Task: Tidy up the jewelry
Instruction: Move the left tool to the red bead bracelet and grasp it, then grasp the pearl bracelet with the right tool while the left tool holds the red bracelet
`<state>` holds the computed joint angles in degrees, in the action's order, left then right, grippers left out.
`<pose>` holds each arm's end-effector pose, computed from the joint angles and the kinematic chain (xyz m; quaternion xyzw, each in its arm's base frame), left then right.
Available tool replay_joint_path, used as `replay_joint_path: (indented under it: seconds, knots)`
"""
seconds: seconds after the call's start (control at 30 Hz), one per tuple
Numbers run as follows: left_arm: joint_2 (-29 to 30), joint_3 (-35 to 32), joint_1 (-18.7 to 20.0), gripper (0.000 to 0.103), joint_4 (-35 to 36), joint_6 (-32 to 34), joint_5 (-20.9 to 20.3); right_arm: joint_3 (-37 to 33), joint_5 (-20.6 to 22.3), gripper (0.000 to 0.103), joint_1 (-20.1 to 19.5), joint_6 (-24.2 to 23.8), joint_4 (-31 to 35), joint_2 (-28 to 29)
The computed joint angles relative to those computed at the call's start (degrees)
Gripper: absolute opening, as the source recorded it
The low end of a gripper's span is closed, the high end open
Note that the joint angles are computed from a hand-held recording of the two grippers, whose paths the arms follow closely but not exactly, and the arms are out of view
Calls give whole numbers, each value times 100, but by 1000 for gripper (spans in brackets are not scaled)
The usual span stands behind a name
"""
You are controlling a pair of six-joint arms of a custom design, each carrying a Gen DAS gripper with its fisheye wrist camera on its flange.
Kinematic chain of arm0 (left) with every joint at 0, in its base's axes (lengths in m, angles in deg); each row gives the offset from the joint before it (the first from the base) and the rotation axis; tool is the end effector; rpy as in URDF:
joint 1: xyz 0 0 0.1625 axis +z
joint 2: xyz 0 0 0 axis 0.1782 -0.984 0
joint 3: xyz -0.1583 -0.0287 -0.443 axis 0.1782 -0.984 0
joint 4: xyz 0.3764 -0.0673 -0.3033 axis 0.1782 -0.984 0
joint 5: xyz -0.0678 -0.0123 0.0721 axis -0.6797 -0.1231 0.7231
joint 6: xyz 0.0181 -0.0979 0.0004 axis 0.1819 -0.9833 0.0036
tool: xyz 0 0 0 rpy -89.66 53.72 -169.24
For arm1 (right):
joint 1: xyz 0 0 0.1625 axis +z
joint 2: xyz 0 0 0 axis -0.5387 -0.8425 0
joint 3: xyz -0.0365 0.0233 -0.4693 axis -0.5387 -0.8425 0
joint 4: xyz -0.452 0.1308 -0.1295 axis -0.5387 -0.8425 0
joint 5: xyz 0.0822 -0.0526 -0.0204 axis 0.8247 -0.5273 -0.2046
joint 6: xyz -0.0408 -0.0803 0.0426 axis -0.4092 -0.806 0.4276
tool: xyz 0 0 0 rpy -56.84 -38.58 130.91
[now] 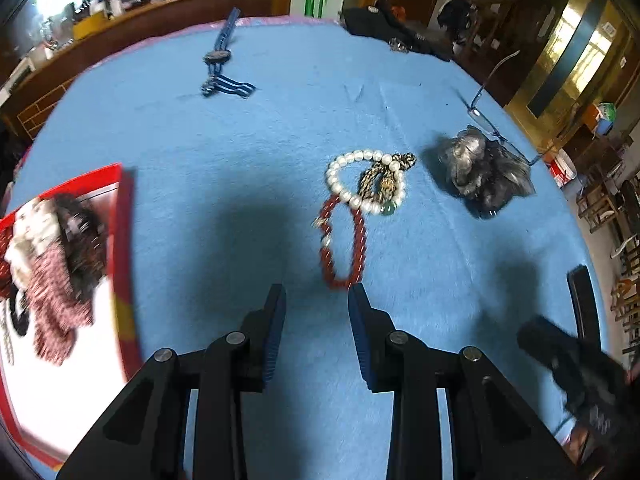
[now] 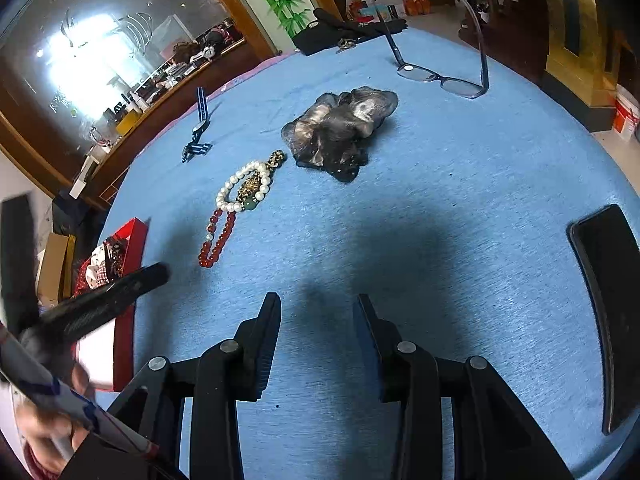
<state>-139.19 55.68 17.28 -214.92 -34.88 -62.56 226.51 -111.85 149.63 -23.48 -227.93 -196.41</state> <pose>-0.3617 -0.3913 0.1013 0.3403 0.9006 -0.0707 0.2609 0.1763 -0.2144 0.2532 -0.1722 -0.8732 0.4039 0.2114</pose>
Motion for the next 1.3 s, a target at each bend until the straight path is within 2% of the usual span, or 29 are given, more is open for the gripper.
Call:
replay_joint_path:
  seconds: [0.27,0.37,0.43,0.5,0.7,0.8,0.87,1.03,1.17,1.3]
  knots:
    - [751,-526,241,30,120,-57,70,114,122,40,-152,-107,203,-532]
    - [871,-531,247,20,-20,-7,173,117,135,40,-208,-117,261,-637]
    - [866,-474,216,6,-89,48,284,87,138,40,-223,-137,284,-634]
    - [757,-328,203,6,-251,137,300,24,100,40,-205,-110,317,-549]
    - [42,323,64,6,-428,-36,358,-399,119,40,-219,-261,244,73]
    - [-259,652,-35,6,-610,38,479,-722,144,34,-334,-456,117,595]
    - [-335,733,-21,6,-735,112,458,-953,333,33,-532,-622,-54,954]
    - [-390,760,173,6,-1061,357,211,-1347,356,32,-926,-769,-337,1682]
    - [-366,773,167,7,-1122,489,236,-1510,341,31,-1141,-784,-374,1965]
    - [-405,752,257,7,-1131,455,71,-1647,309,27,-1209,-790,-364,2183]
